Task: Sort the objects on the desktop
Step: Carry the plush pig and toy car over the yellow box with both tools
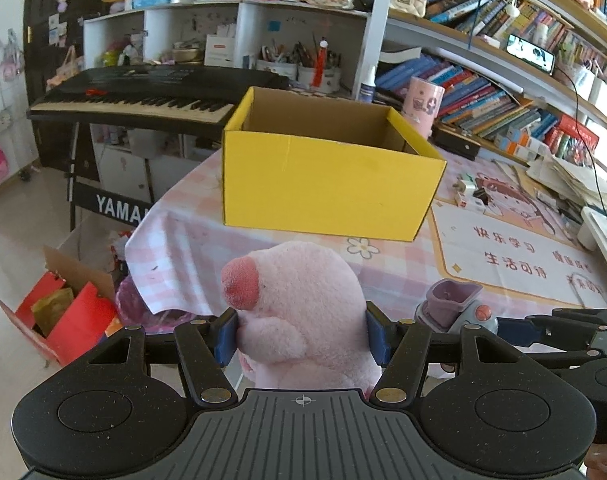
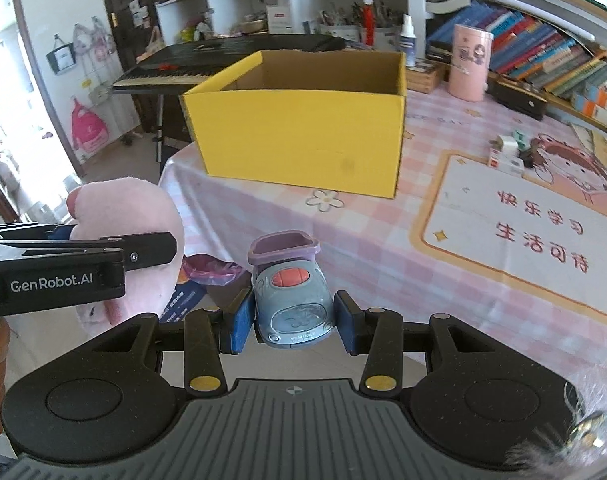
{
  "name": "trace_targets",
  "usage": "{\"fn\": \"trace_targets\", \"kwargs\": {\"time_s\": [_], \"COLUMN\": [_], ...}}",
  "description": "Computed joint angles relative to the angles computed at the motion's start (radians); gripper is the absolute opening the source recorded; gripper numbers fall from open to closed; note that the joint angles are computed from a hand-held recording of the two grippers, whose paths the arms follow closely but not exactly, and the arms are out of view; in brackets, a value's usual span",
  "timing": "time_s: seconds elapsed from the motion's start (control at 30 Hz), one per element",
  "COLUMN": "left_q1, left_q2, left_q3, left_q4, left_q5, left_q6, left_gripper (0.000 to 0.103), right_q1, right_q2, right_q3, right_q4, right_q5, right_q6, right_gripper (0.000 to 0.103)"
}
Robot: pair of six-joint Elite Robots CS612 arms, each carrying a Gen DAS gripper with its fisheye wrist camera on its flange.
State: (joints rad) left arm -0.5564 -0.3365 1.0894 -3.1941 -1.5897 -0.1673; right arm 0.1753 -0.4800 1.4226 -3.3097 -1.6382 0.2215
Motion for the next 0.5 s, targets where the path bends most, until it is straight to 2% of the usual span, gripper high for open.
{"fn": "trace_targets", "kwargs": {"time_s": [0.5], "left_q1": [0.002], "left_q2": [0.013], "left_q3": [-0.028], "left_q4": [-0.008], "left_q5": [-0.017], "left_q6": [0.022], "left_gripper": [0.061], "right_q1": [0.004], "right_q2": [0.004], "right_q3": [-0.017], "right_q4": [-0.003], "right_q5": [-0.033], "right_q6": [0.005], "right_gripper": [0.041]}}
